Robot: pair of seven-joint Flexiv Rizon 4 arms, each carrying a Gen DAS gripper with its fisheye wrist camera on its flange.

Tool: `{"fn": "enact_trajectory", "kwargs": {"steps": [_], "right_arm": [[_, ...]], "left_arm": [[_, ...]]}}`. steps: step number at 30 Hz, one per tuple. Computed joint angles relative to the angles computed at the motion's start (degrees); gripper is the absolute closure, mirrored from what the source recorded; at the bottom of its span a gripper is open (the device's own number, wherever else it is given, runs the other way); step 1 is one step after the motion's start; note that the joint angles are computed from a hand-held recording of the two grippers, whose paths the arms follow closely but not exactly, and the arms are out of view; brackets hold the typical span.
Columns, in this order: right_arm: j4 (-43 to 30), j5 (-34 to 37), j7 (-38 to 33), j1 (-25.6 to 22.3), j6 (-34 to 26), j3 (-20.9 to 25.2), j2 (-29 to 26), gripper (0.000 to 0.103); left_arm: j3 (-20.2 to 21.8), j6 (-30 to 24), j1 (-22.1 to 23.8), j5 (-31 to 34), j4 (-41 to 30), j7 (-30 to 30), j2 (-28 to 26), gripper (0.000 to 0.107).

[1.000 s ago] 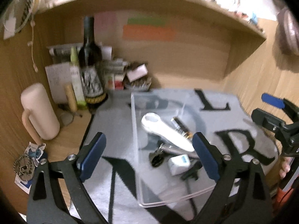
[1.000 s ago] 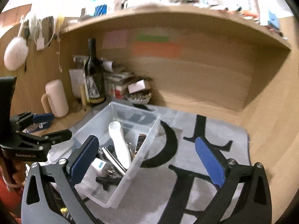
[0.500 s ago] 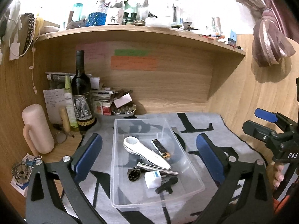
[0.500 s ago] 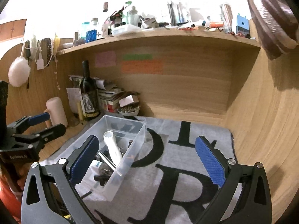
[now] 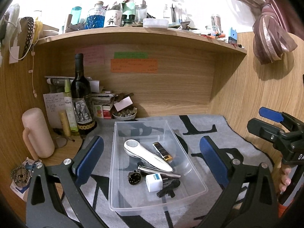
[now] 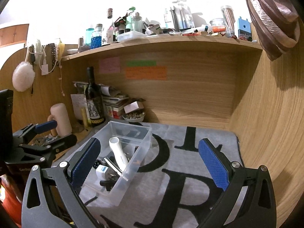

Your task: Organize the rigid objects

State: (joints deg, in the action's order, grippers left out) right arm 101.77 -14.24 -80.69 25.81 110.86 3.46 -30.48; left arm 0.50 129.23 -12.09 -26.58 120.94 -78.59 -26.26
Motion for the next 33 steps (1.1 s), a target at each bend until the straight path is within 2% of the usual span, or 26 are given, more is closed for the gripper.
{"fn": "enact_trajectory", "kwargs": {"steps": [33], "right_arm": [[-1.03, -1.62, 0.46, -0.47, -1.31, 0.83, -0.54, 0.0]], "left_arm": [[-0.29, -1.01, 1.72, 3.05, -0.58, -1.77, -0.47, 0.004]]}}
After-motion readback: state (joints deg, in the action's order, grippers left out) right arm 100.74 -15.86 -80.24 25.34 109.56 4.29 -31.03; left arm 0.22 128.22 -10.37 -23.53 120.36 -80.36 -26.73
